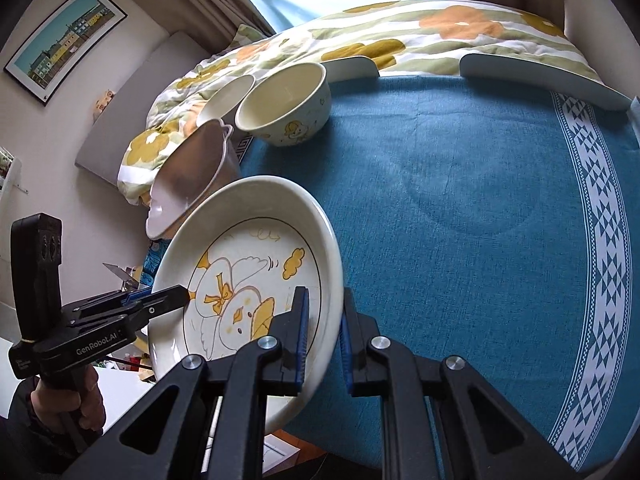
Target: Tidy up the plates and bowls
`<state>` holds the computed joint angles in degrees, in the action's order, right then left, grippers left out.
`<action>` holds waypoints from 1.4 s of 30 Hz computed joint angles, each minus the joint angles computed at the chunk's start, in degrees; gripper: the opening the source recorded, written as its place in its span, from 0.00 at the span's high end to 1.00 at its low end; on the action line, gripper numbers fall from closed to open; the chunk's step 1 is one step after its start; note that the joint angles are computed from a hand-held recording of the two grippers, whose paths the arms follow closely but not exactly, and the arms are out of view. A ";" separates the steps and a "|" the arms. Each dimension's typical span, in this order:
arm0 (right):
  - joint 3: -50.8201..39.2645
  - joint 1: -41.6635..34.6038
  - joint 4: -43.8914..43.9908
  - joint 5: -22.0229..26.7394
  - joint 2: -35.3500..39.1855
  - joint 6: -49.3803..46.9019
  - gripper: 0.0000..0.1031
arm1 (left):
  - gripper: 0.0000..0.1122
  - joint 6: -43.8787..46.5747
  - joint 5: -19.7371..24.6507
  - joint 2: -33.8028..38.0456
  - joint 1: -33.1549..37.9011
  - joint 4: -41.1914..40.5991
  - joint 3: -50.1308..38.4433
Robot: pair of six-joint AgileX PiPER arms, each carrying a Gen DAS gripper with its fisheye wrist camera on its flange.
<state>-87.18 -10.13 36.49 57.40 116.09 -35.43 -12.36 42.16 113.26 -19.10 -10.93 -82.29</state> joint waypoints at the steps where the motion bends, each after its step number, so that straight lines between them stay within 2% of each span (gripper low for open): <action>1: -0.11 0.33 -0.30 -0.25 0.22 -0.08 0.87 | 0.86 -0.29 -0.28 0.27 -0.03 0.10 0.09; 7: -0.34 1.33 -1.39 -0.98 0.26 -1.86 0.87 | 0.86 -4.37 -1.01 1.48 -1.29 4.67 -0.03; 19: 0.08 2.89 -3.53 -2.51 -0.02 -4.07 0.87 | 0.86 -15.64 0.71 2.76 -6.02 19.95 -1.45; 30: 2.76 6.23 -8.19 -7.37 -1.87 -7.01 0.87 | 0.86 -26.99 3.38 1.47 -10.56 35.25 0.89; 34: 3.23 7.11 -9.31 -8.71 -1.90 -6.98 0.87 | 0.86 -26.64 2.23 0.51 -9.59 34.25 1.97; 42: 3.05 7.19 -9.64 -8.57 -1.75 -7.15 0.87 | 0.86 -28.97 4.99 1.07 -11.51 37.42 0.89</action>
<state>-84.14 -2.94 26.85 48.83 114.35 -42.58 -41.33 47.15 114.33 -30.62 26.49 -81.41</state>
